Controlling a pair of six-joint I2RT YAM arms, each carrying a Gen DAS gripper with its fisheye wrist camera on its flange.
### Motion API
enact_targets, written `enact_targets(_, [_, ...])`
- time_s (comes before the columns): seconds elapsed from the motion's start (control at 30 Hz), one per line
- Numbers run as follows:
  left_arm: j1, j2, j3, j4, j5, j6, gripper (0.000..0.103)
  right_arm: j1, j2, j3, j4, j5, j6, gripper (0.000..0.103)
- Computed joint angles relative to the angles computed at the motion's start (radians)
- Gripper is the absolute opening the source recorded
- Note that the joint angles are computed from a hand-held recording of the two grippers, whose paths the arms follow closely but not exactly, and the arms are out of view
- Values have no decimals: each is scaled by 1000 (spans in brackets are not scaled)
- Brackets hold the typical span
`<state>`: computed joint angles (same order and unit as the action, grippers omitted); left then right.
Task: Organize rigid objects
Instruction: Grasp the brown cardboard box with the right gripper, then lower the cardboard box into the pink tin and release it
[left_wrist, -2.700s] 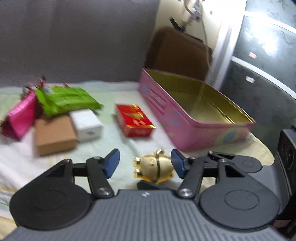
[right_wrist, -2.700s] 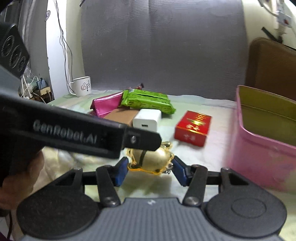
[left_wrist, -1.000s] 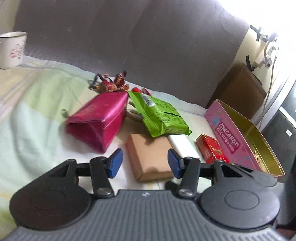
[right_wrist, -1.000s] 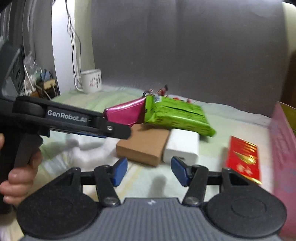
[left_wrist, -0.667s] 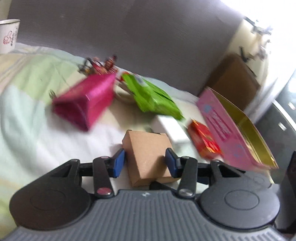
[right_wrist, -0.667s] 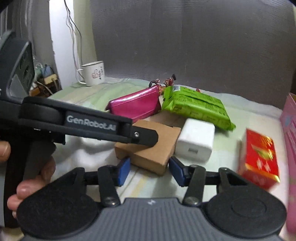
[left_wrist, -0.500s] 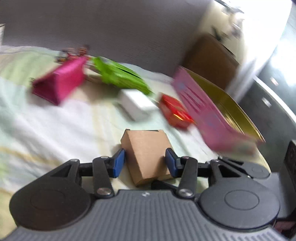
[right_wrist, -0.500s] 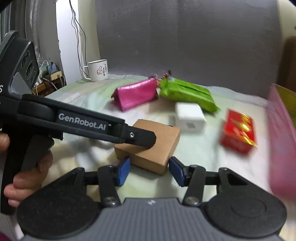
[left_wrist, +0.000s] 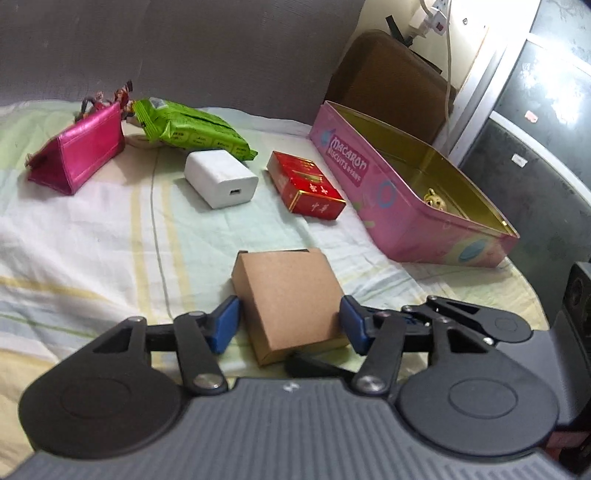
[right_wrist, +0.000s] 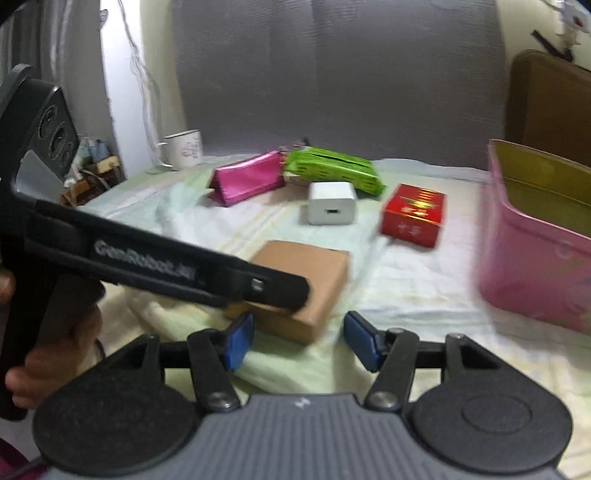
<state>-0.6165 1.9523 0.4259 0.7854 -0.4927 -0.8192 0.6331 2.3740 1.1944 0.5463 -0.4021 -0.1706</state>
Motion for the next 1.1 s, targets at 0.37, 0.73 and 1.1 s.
enact_targets(0.37, [-10, -54, 290, -62, -13, 404, 56, -101, -93, -174, 333, 57, 73, 40])
enact_targets(0.73, [102, 349, 894, -319, 220, 426, 56, -269, 2, 109, 123, 130, 149, 40])
enact_targets(1.1, [113, 166, 648, -206, 86, 422, 58, -267, 25, 111, 209, 210, 231, 46])
